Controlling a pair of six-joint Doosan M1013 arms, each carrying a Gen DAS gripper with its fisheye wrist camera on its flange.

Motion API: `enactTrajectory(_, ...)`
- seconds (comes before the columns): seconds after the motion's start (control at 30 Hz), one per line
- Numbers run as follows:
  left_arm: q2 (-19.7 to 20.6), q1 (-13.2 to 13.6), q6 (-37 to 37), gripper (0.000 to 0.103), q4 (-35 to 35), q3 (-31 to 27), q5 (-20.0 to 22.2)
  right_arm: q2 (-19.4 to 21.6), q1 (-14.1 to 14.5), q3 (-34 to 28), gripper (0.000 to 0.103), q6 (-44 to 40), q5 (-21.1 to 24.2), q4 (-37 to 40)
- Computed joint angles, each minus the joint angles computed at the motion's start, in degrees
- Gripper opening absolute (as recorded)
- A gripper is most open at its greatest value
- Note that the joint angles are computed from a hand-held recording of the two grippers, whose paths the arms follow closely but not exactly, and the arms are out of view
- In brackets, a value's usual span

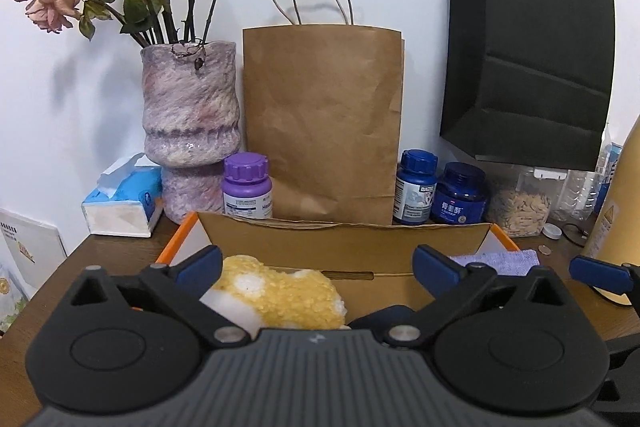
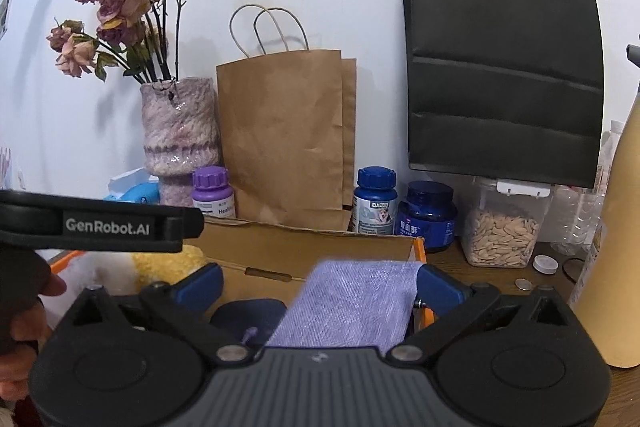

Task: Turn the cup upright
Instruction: 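Open both tools to drop the tape roll and pouch into the box, then withdraw both tools and close the right tool on the red rose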

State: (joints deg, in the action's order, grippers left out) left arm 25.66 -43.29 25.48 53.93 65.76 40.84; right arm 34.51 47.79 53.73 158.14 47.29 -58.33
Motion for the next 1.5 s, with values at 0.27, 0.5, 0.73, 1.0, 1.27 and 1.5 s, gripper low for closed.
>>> enactTrajectory(0.27, -0.9, -0.2, -2.3, 0.103, 2.0, 1.1, 0.2, 0.3, 0.3, -0.8, 0.103, -1.3, 1.2, 0.4)
enactTrajectory(0.5, -2.6, -0.5, -4.9, 0.103, 4.0, 3.0, 0.1, 0.1, 0.8, -1.2, 0.103, -1.9, 2.1, 0.6)
enactTrajectory(0.73, -4.6, -0.7, -6.5, 0.103, 4.3, 5.5, 0.3, -0.4, 1.7, -0.9, 0.103, -1.4, 2.8, 0.0)
enactTrajectory(1.0, -7.4, -1.0, -7.9, 0.103, 4.5, 9.0, 0.3, -1.2, 2.9, 0.0, 0.103, -0.4, 3.3, 0.0)
enactTrajectory(1.27, -10.9, -0.8, -7.7, 0.103, 3.8, 13.6, 0.1, -1.1, 4.6, 0.1, 0.103, 0.0, 4.2, 0.4)
enactTrajectory(1.5, -15.0, -0.3, -7.8, 0.103, 4.1, 18.8, -1.1, -0.4, 6.5, -1.0, 0.103, -0.2, 4.3, 2.2)
